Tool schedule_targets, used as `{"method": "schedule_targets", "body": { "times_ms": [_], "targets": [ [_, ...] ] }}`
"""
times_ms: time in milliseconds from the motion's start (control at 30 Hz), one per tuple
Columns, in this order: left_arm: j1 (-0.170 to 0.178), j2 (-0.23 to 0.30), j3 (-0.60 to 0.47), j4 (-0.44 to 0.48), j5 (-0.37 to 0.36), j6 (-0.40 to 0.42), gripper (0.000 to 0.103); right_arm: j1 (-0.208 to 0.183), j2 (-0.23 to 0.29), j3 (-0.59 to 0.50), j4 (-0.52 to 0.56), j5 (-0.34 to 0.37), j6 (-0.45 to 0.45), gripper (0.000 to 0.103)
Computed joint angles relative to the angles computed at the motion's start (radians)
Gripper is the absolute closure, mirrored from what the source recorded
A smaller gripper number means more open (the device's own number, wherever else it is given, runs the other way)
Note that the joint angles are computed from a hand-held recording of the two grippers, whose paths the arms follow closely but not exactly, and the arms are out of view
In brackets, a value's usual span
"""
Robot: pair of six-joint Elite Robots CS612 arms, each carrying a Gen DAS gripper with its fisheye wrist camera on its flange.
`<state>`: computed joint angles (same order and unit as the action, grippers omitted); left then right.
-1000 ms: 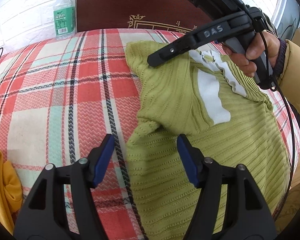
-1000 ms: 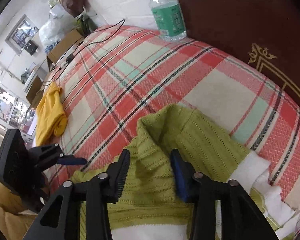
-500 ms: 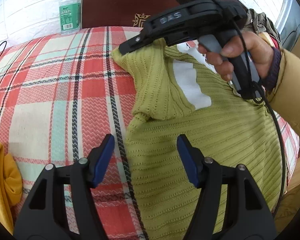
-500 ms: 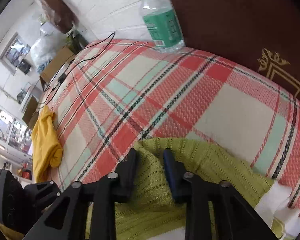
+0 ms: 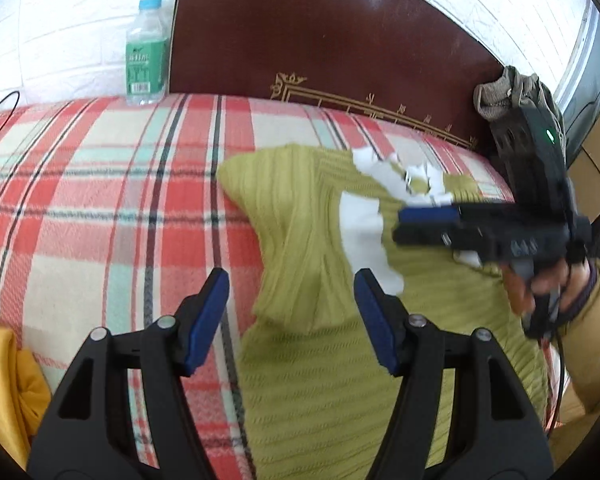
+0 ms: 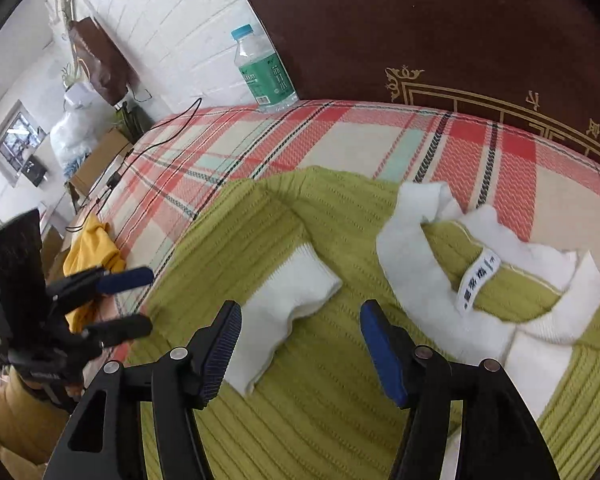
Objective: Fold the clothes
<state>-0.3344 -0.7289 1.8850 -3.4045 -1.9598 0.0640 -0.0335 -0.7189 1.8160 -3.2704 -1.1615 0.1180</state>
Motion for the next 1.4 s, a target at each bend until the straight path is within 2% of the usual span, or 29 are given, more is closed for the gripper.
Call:
{"method": "schedule_targets", "body": {
  "times_ms": [67, 167, 300, 367, 500, 600, 767, 800, 867, 1033, 1167, 1267, 1400],
  "targets": [
    [-0.013, 0.006, -0.014, -0.009, 0.031, -0.022, 0.037, -0.011, -0.006, 0.039, -0.061, 0.056, 0.032, 0.040],
    [-0.034, 0.020, -0.042, 0.045, 0.055, -0.017, 0.037, -0.022, -0.025, 0.110, -0.150, 0.095, 0.057, 0.040],
    [-0.071, 0.035, -0.053, 0.104, 0.158, 0.053, 0.035, -0.028, -0.072, 0.224, -0.207, 0.052, 0.055, 0.040],
    [-0.071, 0.026, -0.044, 0.104, 0.153, 0.059, 0.035, -0.040, -0.092, 0.284, -0.248, 0.047, 0.069, 0.040],
    [-0.049, 0.007, -0.008, 0.067, 0.084, 0.027, 0.035, -0.049, -0.132, 0.403, -0.330, -0.028, 0.112, 0.039],
    [-0.028, -0.015, 0.045, 0.024, 0.050, 0.037, 0.035, -0.068, -0.139, 0.479, -0.411, -0.035, 0.170, 0.039],
    [0.003, -0.061, 0.144, 0.009, 0.024, 0.090, 0.034, -0.087, -0.142, 0.577, -0.508, -0.068, 0.244, 0.035],
    [0.019, -0.069, 0.161, 0.010, -0.015, 0.095, 0.032, -0.091, -0.139, 0.593, -0.534, -0.069, 0.261, 0.034],
    [0.037, -0.076, 0.187, 0.005, -0.060, 0.074, 0.023, -0.104, -0.121, 0.625, -0.600, -0.051, 0.300, 0.034],
    [0.078, -0.090, 0.257, -0.015, -0.144, 0.020, 0.022, -0.110, -0.097, 0.687, -0.654, -0.039, 0.339, 0.033],
    [0.084, -0.097, 0.299, 0.003, -0.151, 0.019, 0.022, -0.106, -0.060, 0.704, -0.723, 0.010, 0.358, 0.033],
    [0.092, -0.093, 0.311, 0.036, -0.201, 0.015, 0.022, -0.093, -0.037, 0.703, -0.766, 0.028, 0.362, 0.032],
    [0.088, -0.082, 0.337, -0.008, -0.240, -0.004, 0.015, -0.078, -0.014, 0.699, -0.814, 0.048, 0.377, 0.032]
  ]
}}
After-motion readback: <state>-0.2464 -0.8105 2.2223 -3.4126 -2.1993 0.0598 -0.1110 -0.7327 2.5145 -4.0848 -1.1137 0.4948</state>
